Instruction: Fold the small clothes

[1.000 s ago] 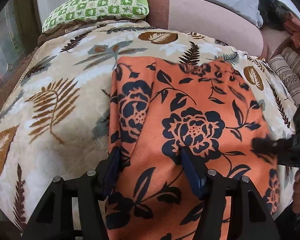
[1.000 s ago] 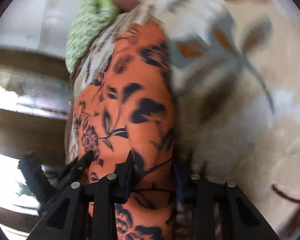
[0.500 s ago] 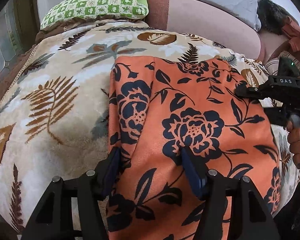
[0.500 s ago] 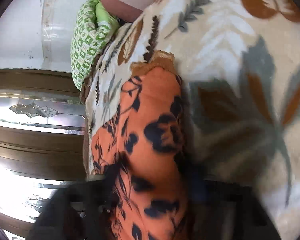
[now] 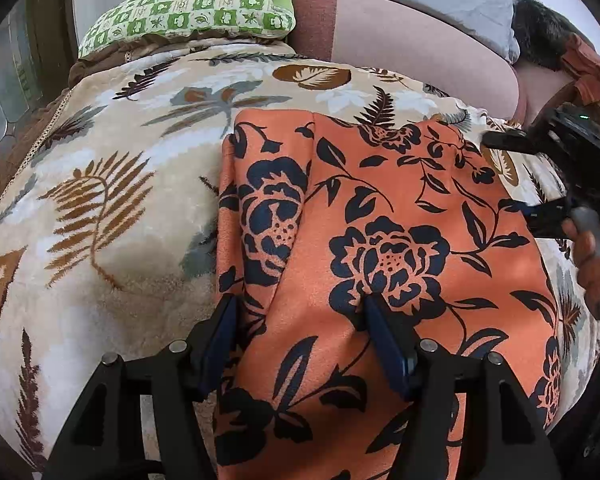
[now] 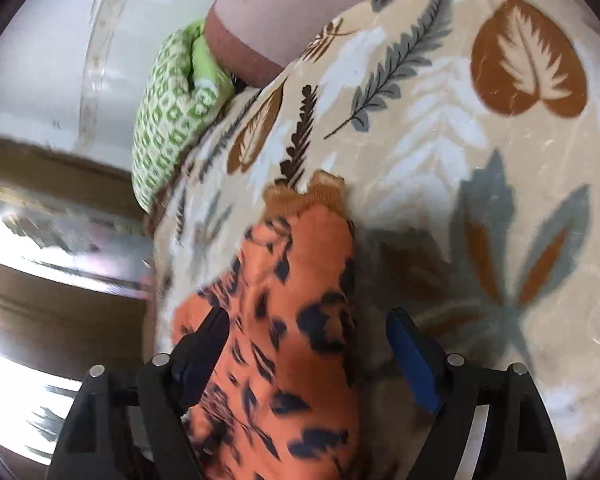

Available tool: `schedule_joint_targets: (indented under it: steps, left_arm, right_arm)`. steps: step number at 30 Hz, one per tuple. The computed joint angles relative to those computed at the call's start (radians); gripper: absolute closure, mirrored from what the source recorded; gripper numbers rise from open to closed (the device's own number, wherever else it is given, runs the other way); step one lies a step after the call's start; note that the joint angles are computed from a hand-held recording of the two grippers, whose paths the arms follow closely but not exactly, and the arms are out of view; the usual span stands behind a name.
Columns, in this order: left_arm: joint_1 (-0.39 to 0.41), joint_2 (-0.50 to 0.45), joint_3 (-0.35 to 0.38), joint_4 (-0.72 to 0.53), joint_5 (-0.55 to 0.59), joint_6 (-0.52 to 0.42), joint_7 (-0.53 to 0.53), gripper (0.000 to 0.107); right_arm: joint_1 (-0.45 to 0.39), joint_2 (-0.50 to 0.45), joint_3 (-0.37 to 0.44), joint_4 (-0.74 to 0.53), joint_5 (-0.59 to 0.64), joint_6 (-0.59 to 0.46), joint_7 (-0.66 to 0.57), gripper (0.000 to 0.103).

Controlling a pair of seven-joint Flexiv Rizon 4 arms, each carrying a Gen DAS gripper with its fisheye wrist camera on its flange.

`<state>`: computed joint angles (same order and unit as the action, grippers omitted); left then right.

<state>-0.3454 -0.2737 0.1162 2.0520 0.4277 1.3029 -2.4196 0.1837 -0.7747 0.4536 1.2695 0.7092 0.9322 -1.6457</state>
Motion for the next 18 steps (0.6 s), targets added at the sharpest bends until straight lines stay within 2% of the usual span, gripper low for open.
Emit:
schedule_joint_targets:
  steps: [1,2,3,6,8,10,11,12,13,14,18]
  left_arm:
    - [-0.001,0.0,0.0,-0.001,0.0,-0.002,-0.002,0.04]
    - [-0.001,0.001,0.001,0.0,0.001,-0.003,-0.004,0.04]
    - [-0.001,0.001,0.001,0.001,0.002,-0.001,-0.005,0.04]
    - [-0.004,-0.002,0.004,-0.002,0.013,0.003,-0.01,0.039]
    - [-0.015,-0.002,0.011,-0.012,0.03,-0.015,-0.021,0.039]
    - [-0.003,0.001,0.003,-0.002,0.021,-0.003,-0.017,0.039]
    - [0.003,0.001,0.0,0.005,0.014,0.009,-0.014,0.039]
    - [0.005,0.0,-0.001,0.007,0.011,0.013,-0.013,0.039]
    - [-0.001,0.0,0.004,0.002,0.016,0.006,-0.017,0.038]
    - [-0.004,0.0,0.005,0.0,0.019,0.002,-0.02,0.038]
    - [-0.002,-0.001,0.005,0.002,0.019,0.011,-0.022,0.038]
  right_arm:
    - [0.01,-0.016,-0.007,-0.024,-0.021,-0.036,0.012,0.03]
    - [0.02,-0.028,-0.01,-0.04,-0.035,-0.057,0.011,0.047]
    - [0.046,-0.027,-0.036,-0.04,-0.064,-0.049,0.036,0.074]
    - [0.096,-0.007,-0.094,0.026,-0.138,0.073,0.115,0.077]
    - [0.063,-0.021,-0.061,0.025,-0.12,0.058,0.114,0.077]
    - [0.026,0.011,-0.013,0.049,-0.112,0.052,0.053,0.071]
    - [0.011,0.031,-0.001,0.065,-0.103,0.047,0.038,0.054]
    - [-0.009,0.053,0.017,0.089,-0.081,0.052,0.012,0.023]
    - [-0.021,0.083,0.026,0.125,-0.056,0.085,-0.013,0.014]
    - [-0.034,0.125,0.035,0.179,-0.036,0.112,-0.041,0.014]
    - [-0.094,0.192,0.075,0.274,0.069,0.033,-0.138,0.014]
